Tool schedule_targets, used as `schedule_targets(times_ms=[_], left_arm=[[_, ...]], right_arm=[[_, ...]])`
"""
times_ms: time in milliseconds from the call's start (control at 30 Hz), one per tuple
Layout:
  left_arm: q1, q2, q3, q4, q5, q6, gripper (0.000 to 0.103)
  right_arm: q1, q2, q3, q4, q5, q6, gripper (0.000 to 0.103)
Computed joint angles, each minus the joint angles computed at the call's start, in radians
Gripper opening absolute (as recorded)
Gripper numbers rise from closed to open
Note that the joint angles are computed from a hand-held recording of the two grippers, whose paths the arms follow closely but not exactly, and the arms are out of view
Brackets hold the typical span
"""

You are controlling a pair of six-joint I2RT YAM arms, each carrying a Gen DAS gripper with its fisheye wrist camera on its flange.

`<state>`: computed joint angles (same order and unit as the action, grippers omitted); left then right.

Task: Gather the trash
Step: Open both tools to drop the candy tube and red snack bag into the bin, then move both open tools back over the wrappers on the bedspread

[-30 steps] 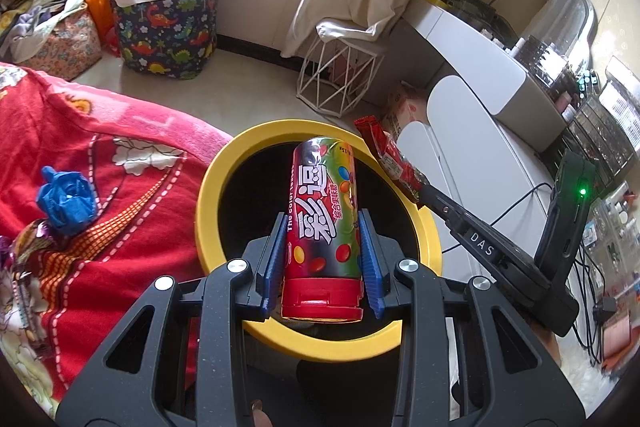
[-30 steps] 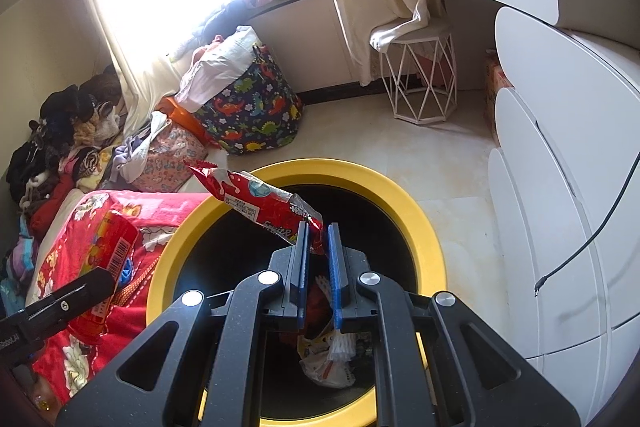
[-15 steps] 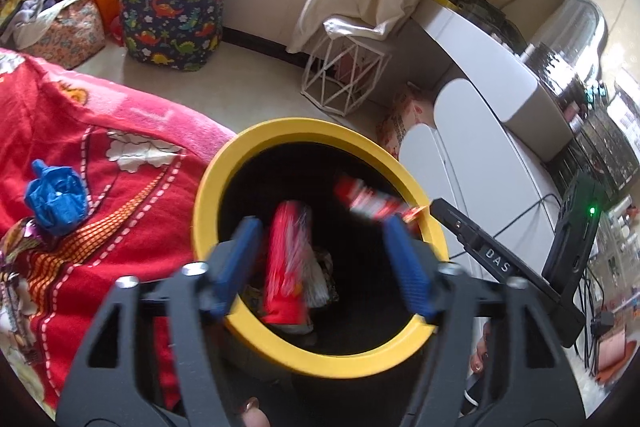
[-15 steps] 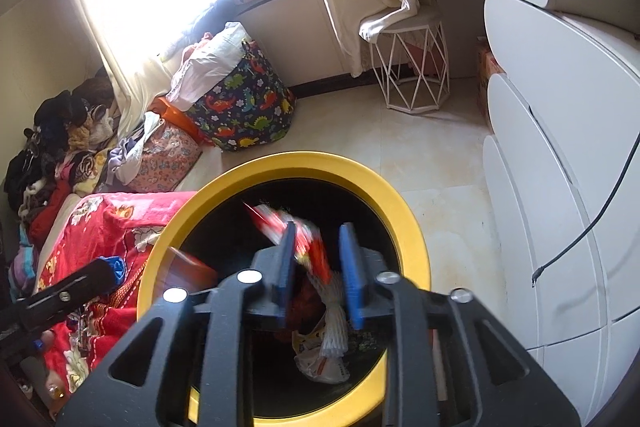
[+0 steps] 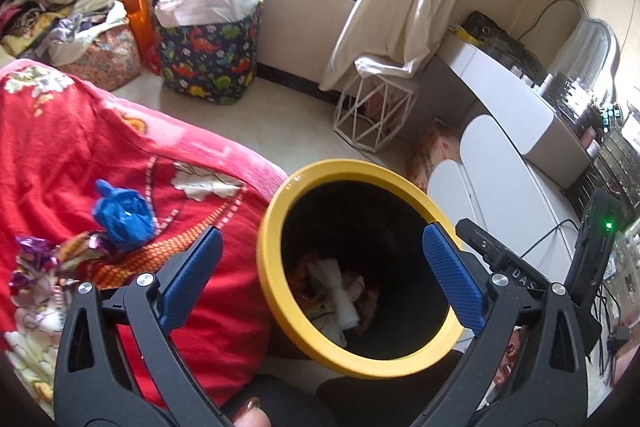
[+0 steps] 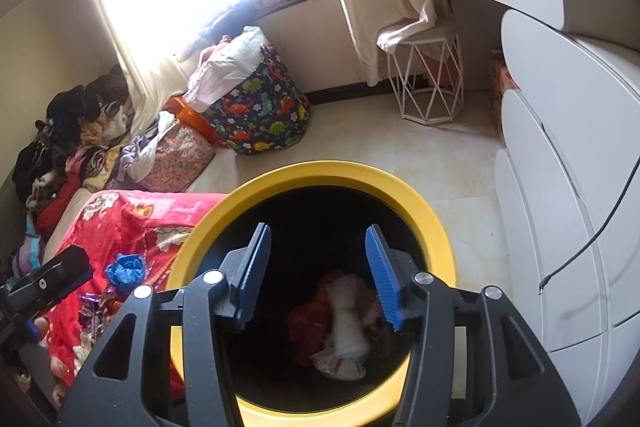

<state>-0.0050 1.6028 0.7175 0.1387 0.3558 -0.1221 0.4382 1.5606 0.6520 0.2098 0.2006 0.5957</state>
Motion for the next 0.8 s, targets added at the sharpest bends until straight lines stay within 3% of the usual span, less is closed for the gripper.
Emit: schedule_targets(times_ms=[800], left_arm=[[0.236,-0.11,-0.061,0.006,0.016,0.043,0.092]], right_arm=[[0.19,0.045,0.135,-0.029,0.024,-0.069,0.054]])
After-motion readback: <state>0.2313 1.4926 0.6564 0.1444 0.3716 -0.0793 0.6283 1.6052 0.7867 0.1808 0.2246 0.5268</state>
